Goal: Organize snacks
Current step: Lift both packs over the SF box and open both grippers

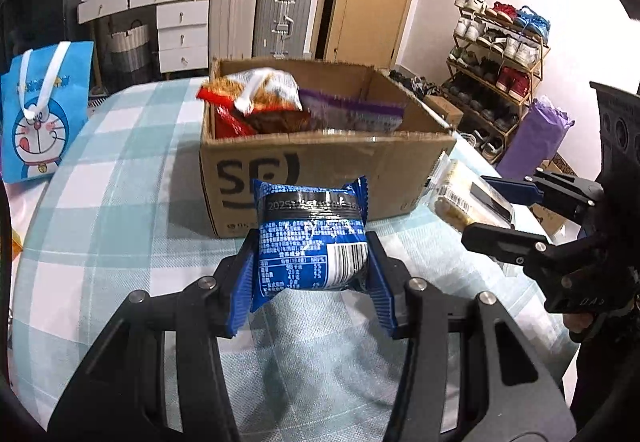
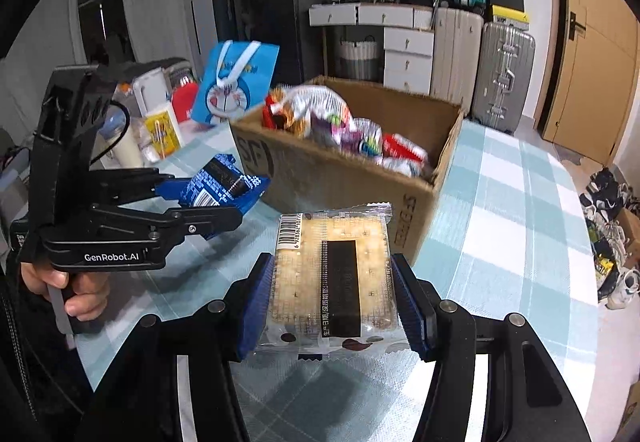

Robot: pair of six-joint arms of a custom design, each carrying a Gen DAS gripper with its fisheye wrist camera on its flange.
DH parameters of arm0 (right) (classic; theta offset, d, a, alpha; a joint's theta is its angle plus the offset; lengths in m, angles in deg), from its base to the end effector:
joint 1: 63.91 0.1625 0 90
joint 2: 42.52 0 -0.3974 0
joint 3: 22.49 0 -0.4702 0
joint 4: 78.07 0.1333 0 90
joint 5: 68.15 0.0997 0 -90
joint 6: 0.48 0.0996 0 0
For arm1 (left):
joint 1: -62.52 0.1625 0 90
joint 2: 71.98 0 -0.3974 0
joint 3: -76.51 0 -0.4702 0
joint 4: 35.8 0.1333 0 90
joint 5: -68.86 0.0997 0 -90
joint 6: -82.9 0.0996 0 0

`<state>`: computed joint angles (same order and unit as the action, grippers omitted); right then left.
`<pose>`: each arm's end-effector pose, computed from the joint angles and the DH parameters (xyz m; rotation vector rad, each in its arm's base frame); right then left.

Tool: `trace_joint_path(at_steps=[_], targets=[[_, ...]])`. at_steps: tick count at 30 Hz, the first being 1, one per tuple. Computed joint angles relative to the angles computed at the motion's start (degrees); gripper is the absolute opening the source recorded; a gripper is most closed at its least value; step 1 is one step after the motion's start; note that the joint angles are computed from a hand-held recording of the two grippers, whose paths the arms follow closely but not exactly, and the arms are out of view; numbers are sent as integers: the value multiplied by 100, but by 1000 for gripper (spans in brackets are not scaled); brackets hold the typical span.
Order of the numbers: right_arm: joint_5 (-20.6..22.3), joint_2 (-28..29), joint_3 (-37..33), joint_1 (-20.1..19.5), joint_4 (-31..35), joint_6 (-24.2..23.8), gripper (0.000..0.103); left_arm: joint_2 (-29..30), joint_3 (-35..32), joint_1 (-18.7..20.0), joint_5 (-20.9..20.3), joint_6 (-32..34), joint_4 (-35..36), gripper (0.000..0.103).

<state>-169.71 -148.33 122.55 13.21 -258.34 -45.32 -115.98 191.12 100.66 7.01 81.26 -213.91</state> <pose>0.0225 -0.4099 0.2637 0.5491 -2.3387 0.8860 -0.3318 -0.4898 -0.0587 1.0736 2.5416 -0.6901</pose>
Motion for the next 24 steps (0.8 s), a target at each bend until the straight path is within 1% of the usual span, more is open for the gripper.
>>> trace_joint_path(at_steps=[8,15,19,24], targets=[[278,-168,41,-10,-188,161,59,-264,105,-248,125,-192,8,47],[601,-287,25,-96,-414,373,59,-383,2,-332,153,-235,149,47],[568,-178,-104,-41,-546,542,59,-426,-106,-314,114,-167,161,47],[399,78,-341,93,-729,743,59,-436,-294,-302,178,-82,240,47]])
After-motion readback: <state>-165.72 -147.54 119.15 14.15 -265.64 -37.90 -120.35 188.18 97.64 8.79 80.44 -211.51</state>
